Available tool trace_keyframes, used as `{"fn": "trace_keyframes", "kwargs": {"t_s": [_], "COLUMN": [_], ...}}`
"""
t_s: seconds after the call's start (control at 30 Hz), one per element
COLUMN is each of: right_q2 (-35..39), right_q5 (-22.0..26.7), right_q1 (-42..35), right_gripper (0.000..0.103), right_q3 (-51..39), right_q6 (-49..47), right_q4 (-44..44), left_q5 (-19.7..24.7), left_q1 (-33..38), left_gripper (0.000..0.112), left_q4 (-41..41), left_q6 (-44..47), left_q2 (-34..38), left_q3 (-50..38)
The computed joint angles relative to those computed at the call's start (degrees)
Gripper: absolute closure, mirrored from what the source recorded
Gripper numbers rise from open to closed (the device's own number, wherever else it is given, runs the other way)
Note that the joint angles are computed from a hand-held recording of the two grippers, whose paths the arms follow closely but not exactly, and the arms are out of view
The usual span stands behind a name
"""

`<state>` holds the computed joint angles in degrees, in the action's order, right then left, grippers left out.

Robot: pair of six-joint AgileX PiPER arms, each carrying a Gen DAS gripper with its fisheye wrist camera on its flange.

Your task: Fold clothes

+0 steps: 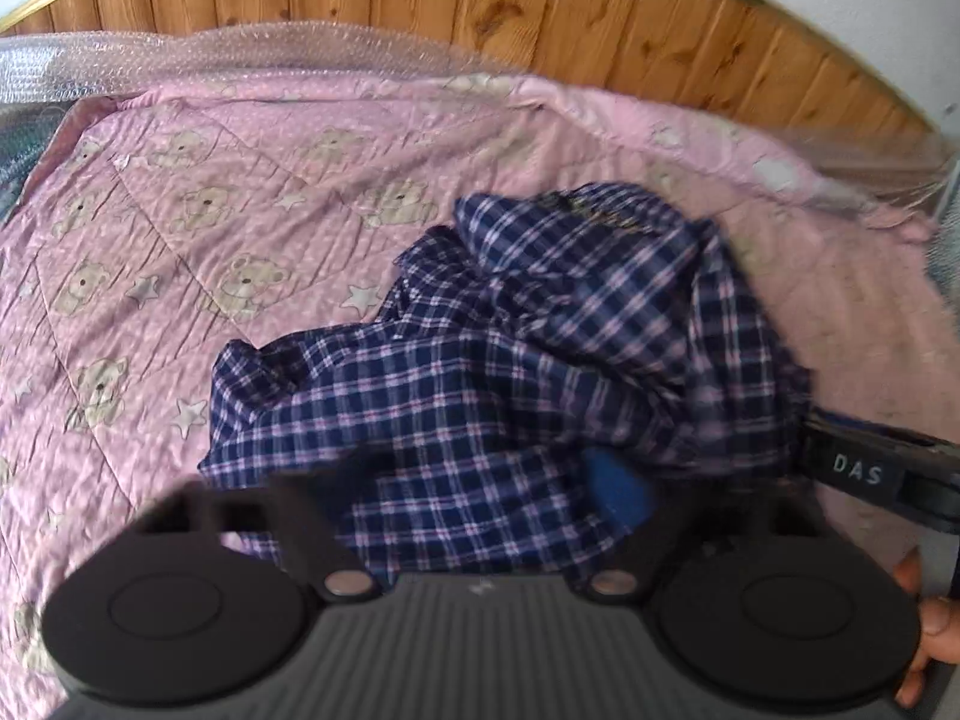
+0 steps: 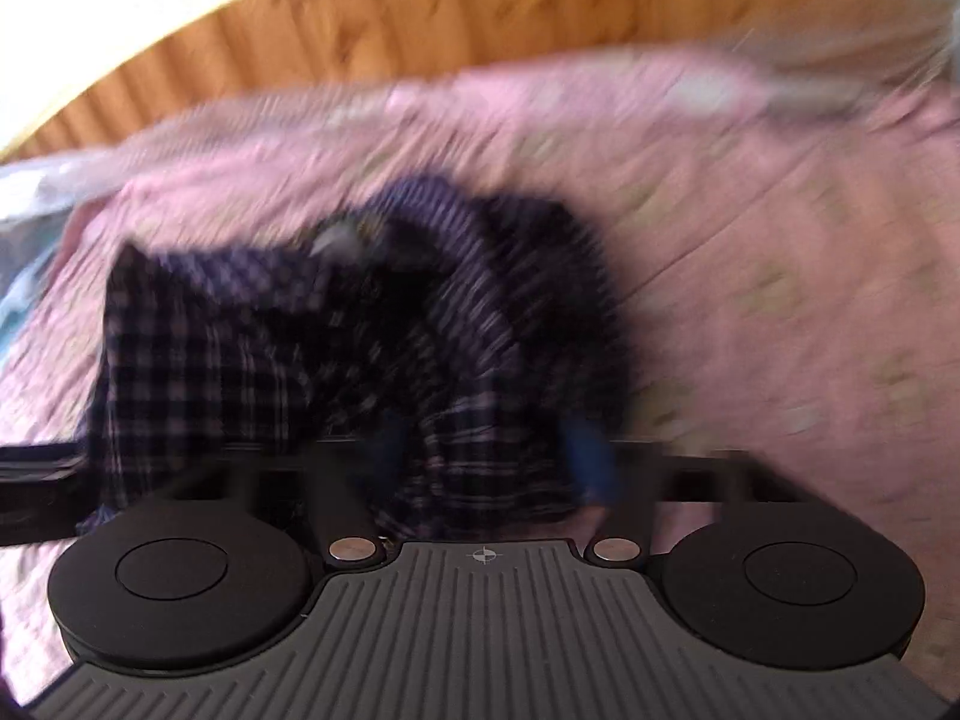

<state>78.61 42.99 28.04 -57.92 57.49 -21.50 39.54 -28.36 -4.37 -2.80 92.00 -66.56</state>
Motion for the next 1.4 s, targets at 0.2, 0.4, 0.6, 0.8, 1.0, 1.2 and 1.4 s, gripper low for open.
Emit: {"fn": "trace_keyframes", "kwargs": {"t_s": [0.2, 0.4, 0.6, 0.8, 1.0, 1.2, 1.4], "right_q2": [-10.3, -17.5, -23.6, -18.3, -1.6, 4.6, -15.6], "right_q5": [-6.0, 6.4, 9.0, 0.6, -4.5, 2.9, 12.1], "right_q1": [-8.8, -11.4, -16.1, -23.3, -23.5, -22.3, -30.0], "right_gripper": [0.103, 0.102, 0.063, 0.041, 0.023, 0.102, 0.102], "right_q3": [-1.7, 3.9, 16.9, 8.3, -3.3, -5.6, 8.6], "right_q6": [-18.0, -23.2, -21.4, -29.0, -53.7, -59.6, -52.3], "right_q4": [10.4, 8.6, 12.8, 17.4, 47.1, 47.3, 32.2], "left_q5": [-2.0, 19.5, 17.1, 15.8, 7.2, 5.0, 14.9], "left_q1": [13.0, 23.0, 23.0, 22.1, 4.6, 2.7, 10.7], "left_gripper": [0.108, 0.106, 0.081, 0.031, 0.026, 0.086, 0.075], "left_q4": [-8.7, -21.7, -13.1, -23.1, -27.9, -28.5, -34.5], "left_q6": [9.0, 34.4, 35.0, 32.5, 26.9, 28.9, 45.7], "left_q2": [-8.9, -19.2, -24.1, -20.8, -11.0, -11.2, -14.8], "left_q3": [-5.5, 1.3, 15.8, 7.3, 7.7, 17.6, 16.3]}}
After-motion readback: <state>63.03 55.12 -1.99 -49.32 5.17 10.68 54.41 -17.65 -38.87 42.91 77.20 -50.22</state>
